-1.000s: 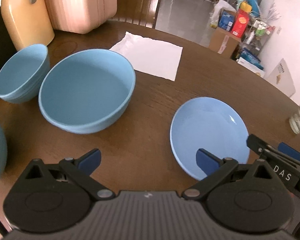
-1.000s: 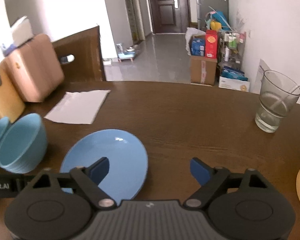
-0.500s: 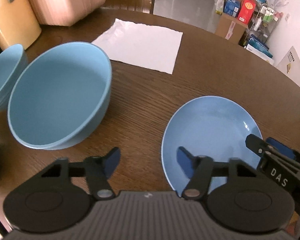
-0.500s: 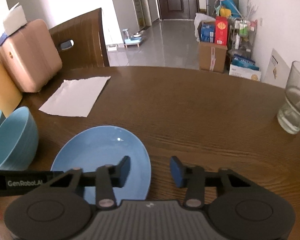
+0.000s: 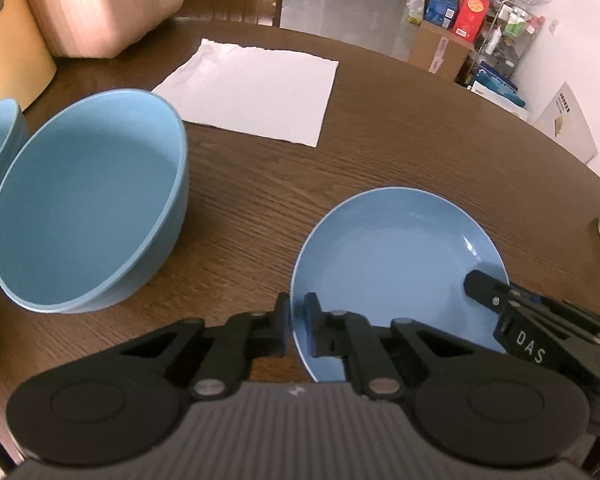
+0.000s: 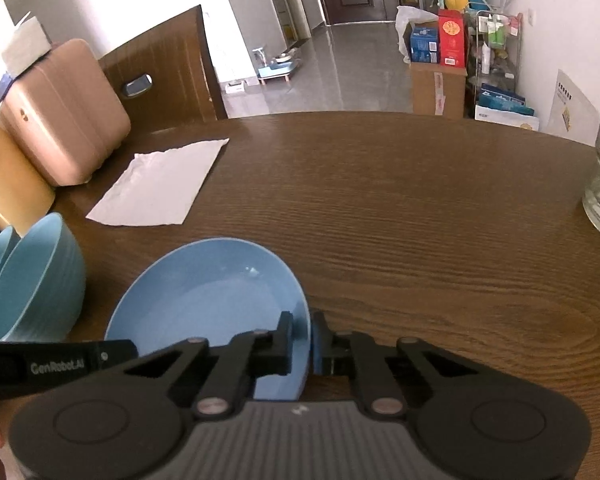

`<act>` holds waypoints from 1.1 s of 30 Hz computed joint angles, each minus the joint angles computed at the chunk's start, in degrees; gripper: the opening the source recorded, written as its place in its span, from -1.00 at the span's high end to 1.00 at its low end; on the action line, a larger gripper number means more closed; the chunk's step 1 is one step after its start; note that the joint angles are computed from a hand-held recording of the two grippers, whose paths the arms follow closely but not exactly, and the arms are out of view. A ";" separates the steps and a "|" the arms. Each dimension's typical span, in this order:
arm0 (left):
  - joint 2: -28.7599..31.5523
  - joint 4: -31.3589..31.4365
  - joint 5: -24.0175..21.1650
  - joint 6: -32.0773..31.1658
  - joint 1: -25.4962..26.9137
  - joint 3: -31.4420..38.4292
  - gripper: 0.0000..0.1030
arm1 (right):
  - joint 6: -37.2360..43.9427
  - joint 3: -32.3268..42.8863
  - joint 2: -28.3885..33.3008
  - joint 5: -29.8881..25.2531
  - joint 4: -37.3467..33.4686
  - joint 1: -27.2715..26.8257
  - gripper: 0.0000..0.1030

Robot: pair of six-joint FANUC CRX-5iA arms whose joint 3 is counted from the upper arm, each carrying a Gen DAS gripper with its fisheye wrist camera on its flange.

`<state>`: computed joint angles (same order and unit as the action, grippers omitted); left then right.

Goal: Organize plates and bowls
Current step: 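Close the left gripper on the second plate rim while the right gripper closes on it, then lift and carry the second light-blue plate with both grippers toward the stack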

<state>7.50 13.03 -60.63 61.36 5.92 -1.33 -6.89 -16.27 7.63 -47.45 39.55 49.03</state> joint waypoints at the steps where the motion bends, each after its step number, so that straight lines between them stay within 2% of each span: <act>1: -0.06 0.00 0.21 -0.09 -0.06 -0.09 0.84 | -0.77 -0.39 -0.14 0.24 0.54 0.01 0.85; 13: -2.52 2.45 1.31 -3.55 1.17 -2.53 0.84 | -7.65 -3.38 -2.39 1.17 5.92 0.93 0.88; 21: -5.82 2.96 -0.34 -4.94 2.43 -4.28 0.84 | -13.26 -5.74 -5.04 -1.58 8.93 4.03 0.88; 33: -13.57 5.00 -2.92 -11.04 7.36 -9.57 0.83 | -20.32 -6.96 -7.22 -7.95 12.49 11.52 0.88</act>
<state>-6.07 18.03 -63.55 50.32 13.28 -10.90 -27.21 -23.23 0.41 -55.41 52.04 60.55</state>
